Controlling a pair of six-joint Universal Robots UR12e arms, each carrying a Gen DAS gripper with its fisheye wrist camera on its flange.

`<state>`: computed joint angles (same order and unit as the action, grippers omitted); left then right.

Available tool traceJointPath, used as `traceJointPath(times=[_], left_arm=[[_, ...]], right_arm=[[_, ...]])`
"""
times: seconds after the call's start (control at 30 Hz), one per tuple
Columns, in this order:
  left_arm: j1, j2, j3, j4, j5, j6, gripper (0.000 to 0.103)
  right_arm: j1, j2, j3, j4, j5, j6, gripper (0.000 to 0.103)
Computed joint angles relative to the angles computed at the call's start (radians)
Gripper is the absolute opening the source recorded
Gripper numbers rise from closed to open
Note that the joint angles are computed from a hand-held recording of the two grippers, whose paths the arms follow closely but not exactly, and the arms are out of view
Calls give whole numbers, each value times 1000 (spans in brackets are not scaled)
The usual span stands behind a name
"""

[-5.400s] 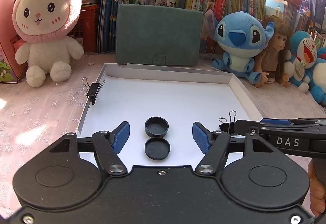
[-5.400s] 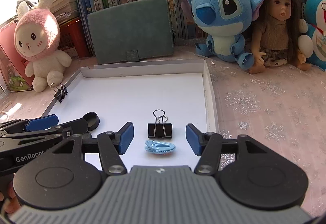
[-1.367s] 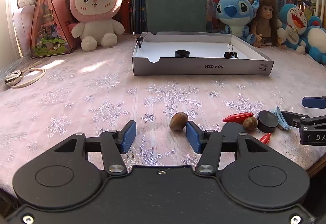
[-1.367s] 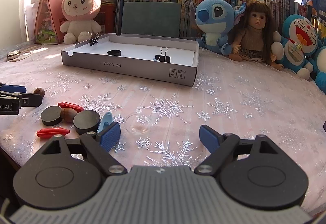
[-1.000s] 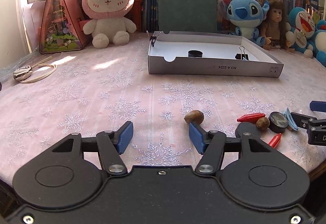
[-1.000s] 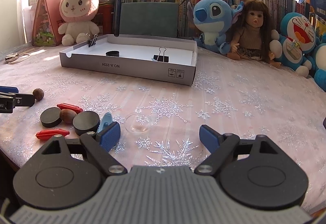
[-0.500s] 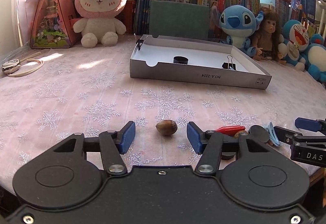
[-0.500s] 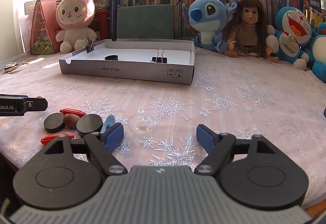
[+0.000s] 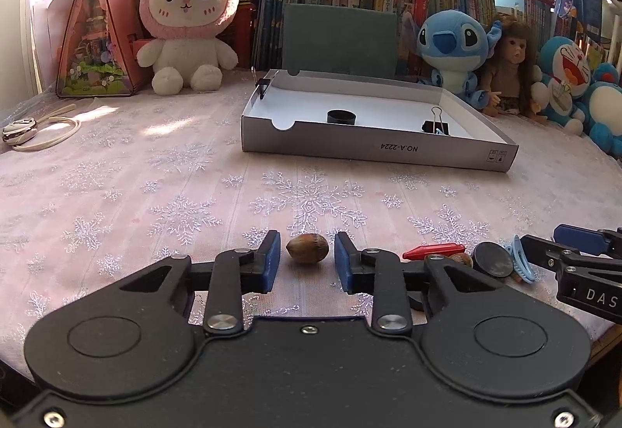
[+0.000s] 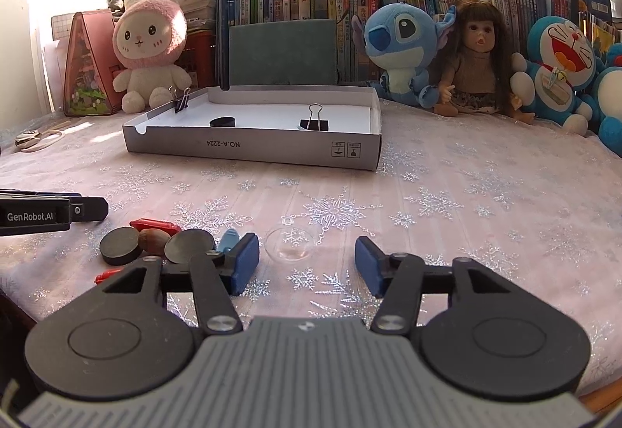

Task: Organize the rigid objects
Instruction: 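Close the left gripper around a brown nut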

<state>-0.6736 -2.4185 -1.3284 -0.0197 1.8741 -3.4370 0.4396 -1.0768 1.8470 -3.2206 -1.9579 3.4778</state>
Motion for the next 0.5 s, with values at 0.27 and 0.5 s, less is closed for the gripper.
traceJointPath(times=[0.27, 0.5], left_arm=[[-2, 0, 0, 3, 2, 22, 22], [-2, -1, 3, 3, 5, 30, 22]], right_arm=[[4, 2, -7, 0, 9, -27, 49], [5, 5, -16, 12, 21, -60, 34]])
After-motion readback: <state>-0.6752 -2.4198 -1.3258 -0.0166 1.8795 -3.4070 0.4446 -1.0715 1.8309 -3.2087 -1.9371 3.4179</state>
